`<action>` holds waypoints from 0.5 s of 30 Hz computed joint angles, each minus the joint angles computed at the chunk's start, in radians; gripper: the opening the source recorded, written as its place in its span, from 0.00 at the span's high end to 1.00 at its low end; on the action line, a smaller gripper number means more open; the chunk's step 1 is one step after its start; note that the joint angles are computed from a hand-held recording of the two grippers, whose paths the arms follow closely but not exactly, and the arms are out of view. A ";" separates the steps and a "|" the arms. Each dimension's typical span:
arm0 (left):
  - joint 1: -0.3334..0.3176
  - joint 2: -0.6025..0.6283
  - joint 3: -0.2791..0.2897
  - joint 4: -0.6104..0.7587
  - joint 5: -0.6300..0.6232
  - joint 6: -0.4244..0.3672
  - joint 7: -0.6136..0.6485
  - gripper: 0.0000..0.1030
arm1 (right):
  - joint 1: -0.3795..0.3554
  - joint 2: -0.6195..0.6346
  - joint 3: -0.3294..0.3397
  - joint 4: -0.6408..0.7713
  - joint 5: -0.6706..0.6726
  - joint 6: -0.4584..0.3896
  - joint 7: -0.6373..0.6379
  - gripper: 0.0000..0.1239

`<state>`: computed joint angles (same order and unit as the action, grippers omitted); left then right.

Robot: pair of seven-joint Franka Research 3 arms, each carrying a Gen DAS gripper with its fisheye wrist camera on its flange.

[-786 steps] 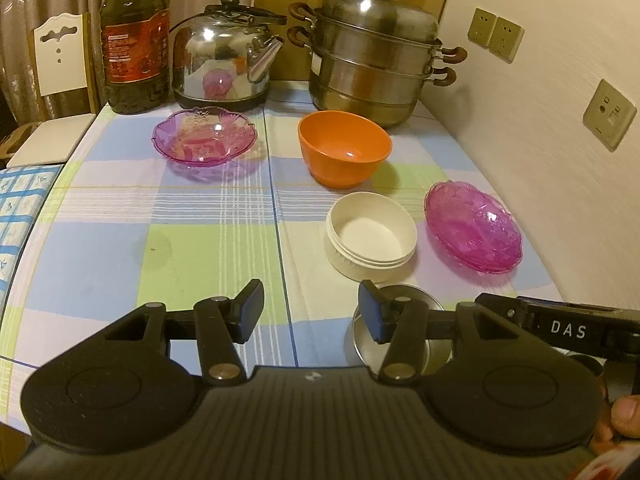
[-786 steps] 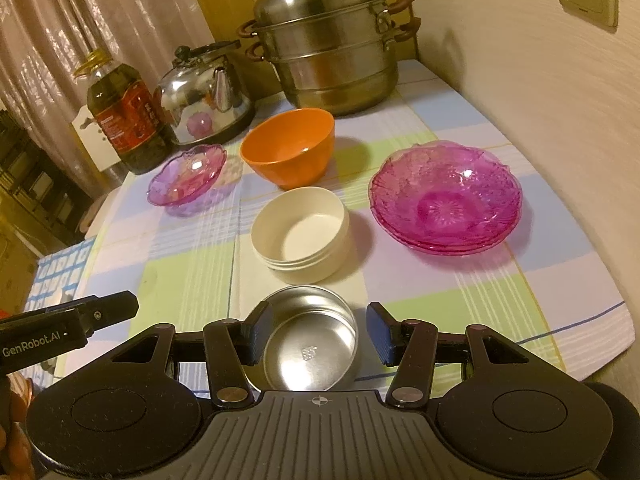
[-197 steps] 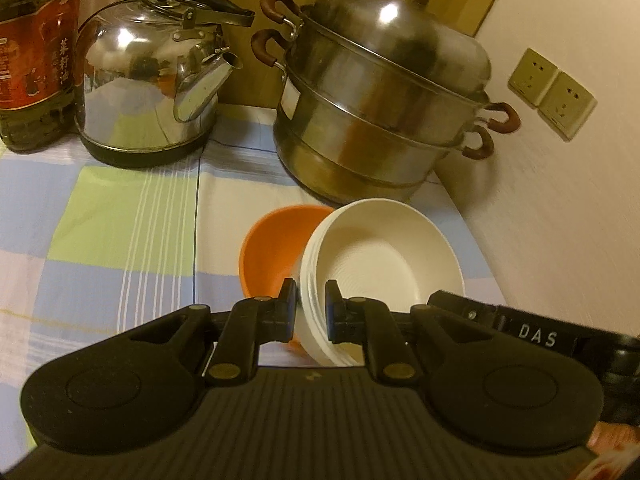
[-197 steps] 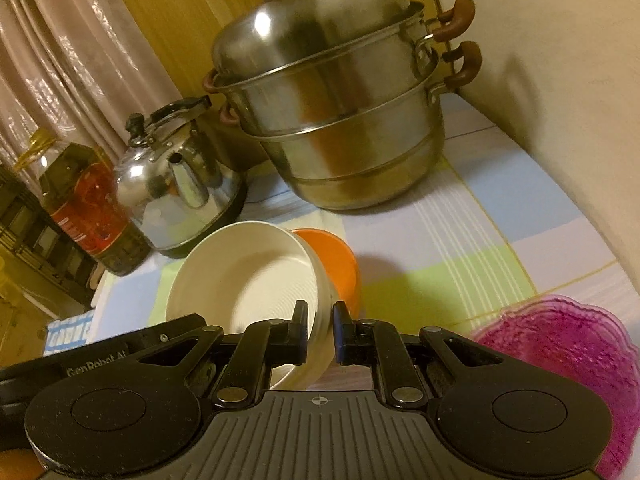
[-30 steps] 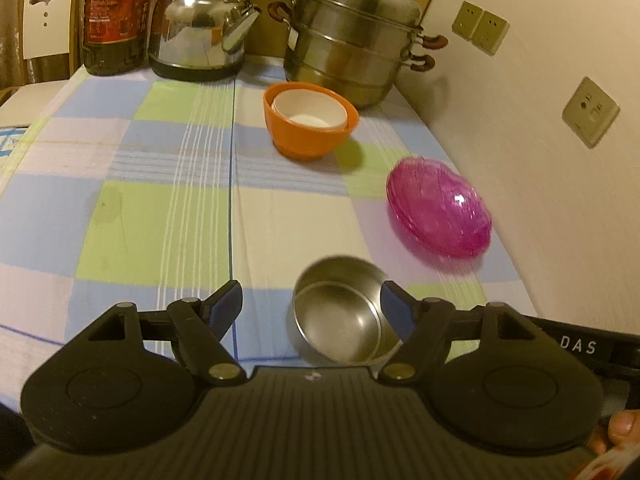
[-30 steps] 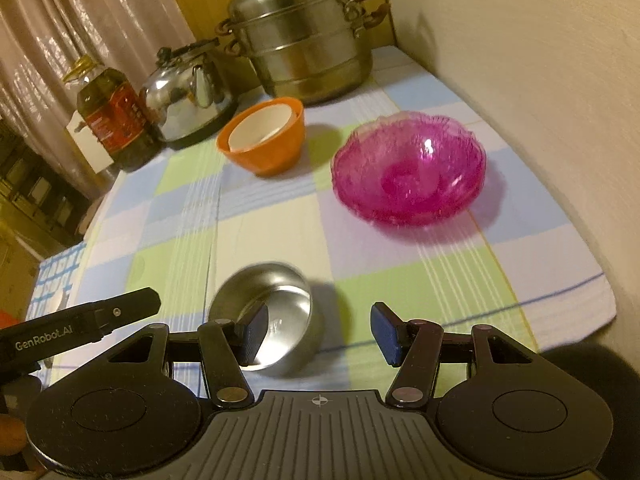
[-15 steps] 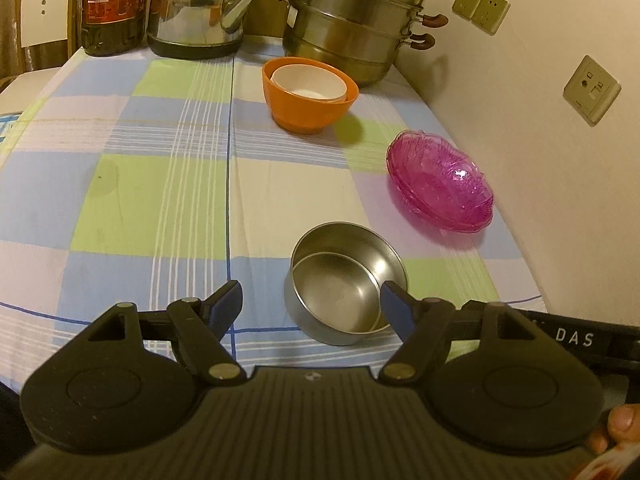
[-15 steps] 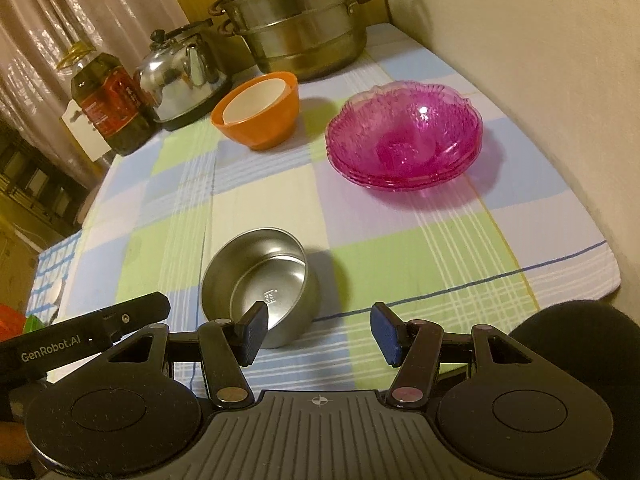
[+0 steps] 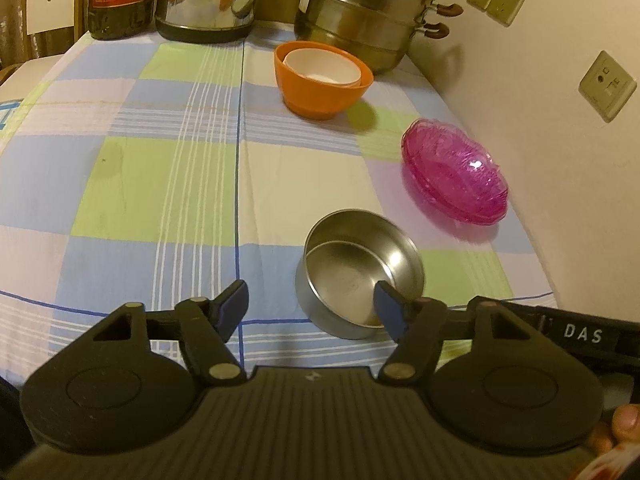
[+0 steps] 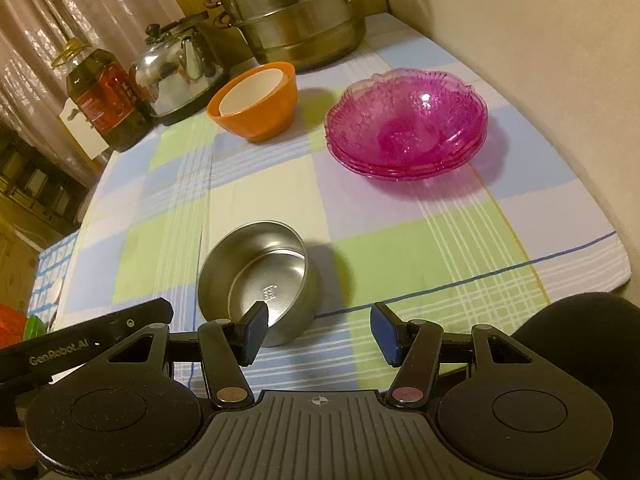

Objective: Organize plates and bowls
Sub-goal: 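Move both open grippers toward the small steel bowl, then close both grippers on the rim of the small steel bowl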

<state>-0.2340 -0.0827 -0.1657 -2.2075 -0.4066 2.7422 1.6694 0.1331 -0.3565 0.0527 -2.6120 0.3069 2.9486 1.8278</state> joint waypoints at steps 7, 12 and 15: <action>0.008 0.029 -0.006 0.015 0.008 -0.001 -0.020 0.41 | 0.010 0.026 -0.012 0.014 0.015 0.006 -0.010 0.54; 0.019 0.054 -0.015 0.034 0.011 -0.002 -0.028 0.45 | 0.024 0.056 -0.022 0.034 0.034 0.010 -0.031 0.54; 0.026 0.073 -0.021 0.049 0.010 -0.004 -0.028 0.47 | 0.029 0.081 -0.024 0.052 0.042 0.010 -0.039 0.54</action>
<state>-0.2076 -0.0095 -0.1871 -2.1587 -0.3965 2.7379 1.6411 0.1621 -0.2758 0.0287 -2.5600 0.3492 2.9587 1.7884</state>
